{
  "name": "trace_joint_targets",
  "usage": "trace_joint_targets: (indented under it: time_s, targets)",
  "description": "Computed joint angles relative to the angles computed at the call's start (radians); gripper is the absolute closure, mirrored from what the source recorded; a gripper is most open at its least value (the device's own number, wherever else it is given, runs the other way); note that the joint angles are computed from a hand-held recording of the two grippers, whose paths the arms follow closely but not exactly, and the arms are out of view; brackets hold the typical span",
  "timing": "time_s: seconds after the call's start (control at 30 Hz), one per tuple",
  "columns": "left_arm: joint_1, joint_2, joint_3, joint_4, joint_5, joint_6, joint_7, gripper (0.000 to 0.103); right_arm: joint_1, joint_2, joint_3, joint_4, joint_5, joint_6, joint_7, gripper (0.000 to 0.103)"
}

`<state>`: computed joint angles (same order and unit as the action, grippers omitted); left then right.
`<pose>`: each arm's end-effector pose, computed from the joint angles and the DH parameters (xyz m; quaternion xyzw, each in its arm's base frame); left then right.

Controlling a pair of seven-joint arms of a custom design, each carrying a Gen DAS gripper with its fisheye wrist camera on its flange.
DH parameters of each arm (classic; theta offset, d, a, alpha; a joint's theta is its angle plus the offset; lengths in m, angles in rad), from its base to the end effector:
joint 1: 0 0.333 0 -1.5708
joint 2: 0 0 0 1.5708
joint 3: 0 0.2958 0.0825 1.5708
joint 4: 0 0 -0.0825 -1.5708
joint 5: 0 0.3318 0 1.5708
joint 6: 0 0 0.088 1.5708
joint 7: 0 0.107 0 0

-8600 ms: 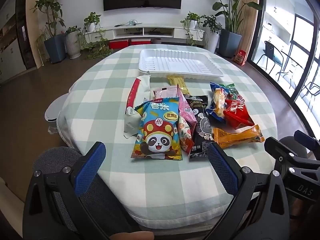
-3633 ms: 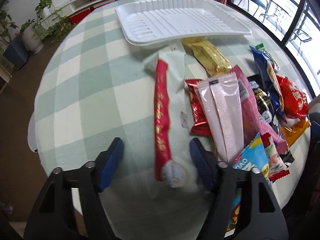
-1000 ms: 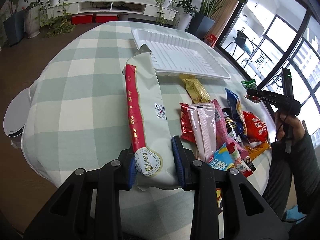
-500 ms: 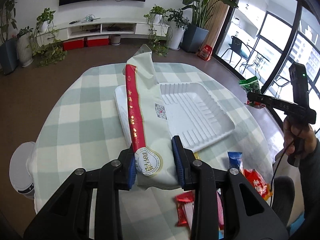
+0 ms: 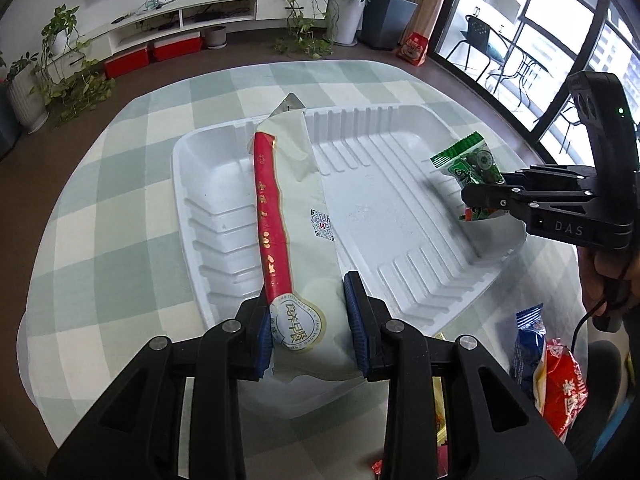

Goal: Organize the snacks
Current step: 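Carry both packets over the white tray and open both grippers to drop them, then grasp the blue panda chip bag with the left gripper while the right grasps the orange bar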

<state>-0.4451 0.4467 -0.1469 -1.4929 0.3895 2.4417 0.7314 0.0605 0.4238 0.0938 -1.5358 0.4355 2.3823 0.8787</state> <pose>0.5660 -0.3577 0.4726 -0.6936 0.6637 -0.2386 0.1464 0.6525 0.0952 0.4598 -0.8427 0.4580 -0.0807 0.2711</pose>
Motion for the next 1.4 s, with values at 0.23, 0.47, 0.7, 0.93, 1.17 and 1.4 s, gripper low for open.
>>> trace_joint_targets:
  time_s: [0.23,0.47,0.7,0.93,1.17,1.4]
  targets:
    - [-0.007,0.047,0.015,0.015,0.007,0.003,-0.007,0.073,0.011,0.030,-0.006,0.011,-0.035,0.004,0.017,0.076]
    - [-0.017,0.072,0.027,0.041,0.026,-0.019,-0.028,0.071,-0.002,0.048,0.002,0.016,-0.024,0.012,0.030,0.067]
    - [-0.026,0.050,0.040,0.013,0.066,-0.003,-0.071,0.050,-0.013,0.031,0.011,-0.008,-0.005,0.023,-0.001,0.060]
    - [-0.029,-0.049,0.042,-0.091,0.130,0.041,-0.150,0.042,-0.046,-0.007,0.020,-0.026,0.070,0.008,-0.055,0.046]
    - [-0.024,-0.259,0.008,-0.321,0.283,0.121,-0.353,0.019,-0.117,-0.121,0.006,-0.108,0.263,0.000,-0.173,0.031]
    - [-0.004,-0.514,-0.101,-0.611,0.444,0.181,-0.722,0.005,-0.168,-0.326,-0.085,-0.353,0.534,0.013,-0.289,0.017]
